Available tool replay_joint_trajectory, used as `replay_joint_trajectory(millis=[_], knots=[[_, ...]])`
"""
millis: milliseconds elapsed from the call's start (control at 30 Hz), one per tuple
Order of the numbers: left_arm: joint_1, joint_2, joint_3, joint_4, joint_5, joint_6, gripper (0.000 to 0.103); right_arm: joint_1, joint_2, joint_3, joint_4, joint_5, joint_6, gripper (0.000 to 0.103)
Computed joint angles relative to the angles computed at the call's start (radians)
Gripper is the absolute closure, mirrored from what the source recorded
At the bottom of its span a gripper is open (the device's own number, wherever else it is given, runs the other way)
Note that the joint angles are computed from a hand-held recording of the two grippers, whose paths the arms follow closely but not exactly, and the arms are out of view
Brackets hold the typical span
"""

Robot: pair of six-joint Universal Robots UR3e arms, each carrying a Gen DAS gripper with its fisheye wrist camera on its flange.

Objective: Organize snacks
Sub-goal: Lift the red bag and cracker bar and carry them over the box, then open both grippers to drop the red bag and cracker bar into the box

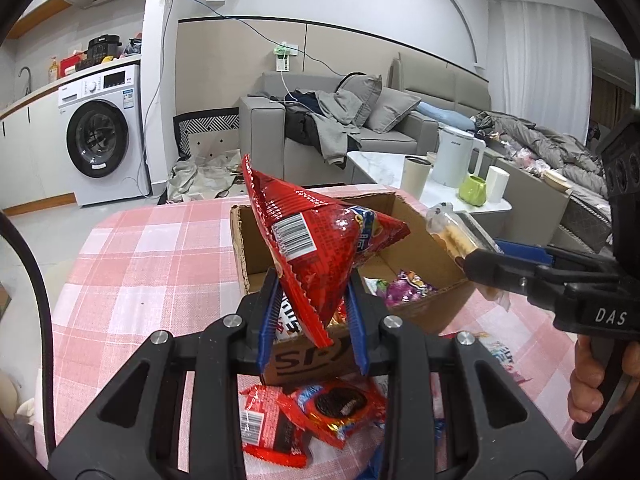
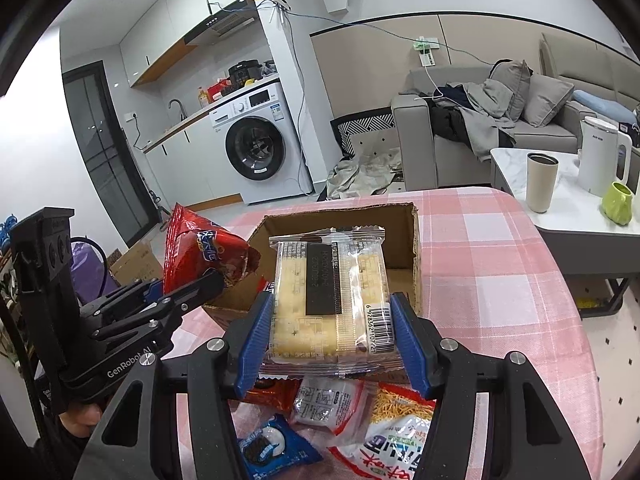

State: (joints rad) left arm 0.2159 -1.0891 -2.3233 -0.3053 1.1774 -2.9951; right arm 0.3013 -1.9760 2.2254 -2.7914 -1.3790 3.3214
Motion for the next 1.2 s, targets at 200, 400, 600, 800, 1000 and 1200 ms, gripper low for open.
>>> replay_joint_trajectory(millis=[200, 400, 600, 800, 1000, 1200], knots=[[-0.051, -0.141, 0.039, 0.091, 0.053, -0.017, 0.075, 0.039, 0.11, -0.048, -0.054, -0.052, 0.021, 0.044], [-0.118, -0.273, 0.081, 0.179, 0.124, -0.037, 0.075, 0.056, 0.204, -0.083, -0.11, -0.085, 0.05, 0.044], [-0.175, -0.373, 0.122, 0.241, 0.187, -0.052, 0.075, 0.065, 0.248, -0.102, -0.13, -0.093, 0.056, 0.043], [-0.155, -0.371, 0.12, 0.238, 0.17, -0.077, 0.029, 0.038, 0.224, -0.077, -0.147, -0.065, 0.044, 0.043], [-0.097, -0.245, 0.017, 0.24, 0.155, -0.062, 0.001, -0.01, 0.081, 0.008, -0.108, -0.042, 0.025, 0.005], [0.032, -0.008, -0.126, 0.165, 0.045, -0.028, 0.001, -0.049, -0.06, 0.057, 0.036, -0.04, -0.003, 0.0]])
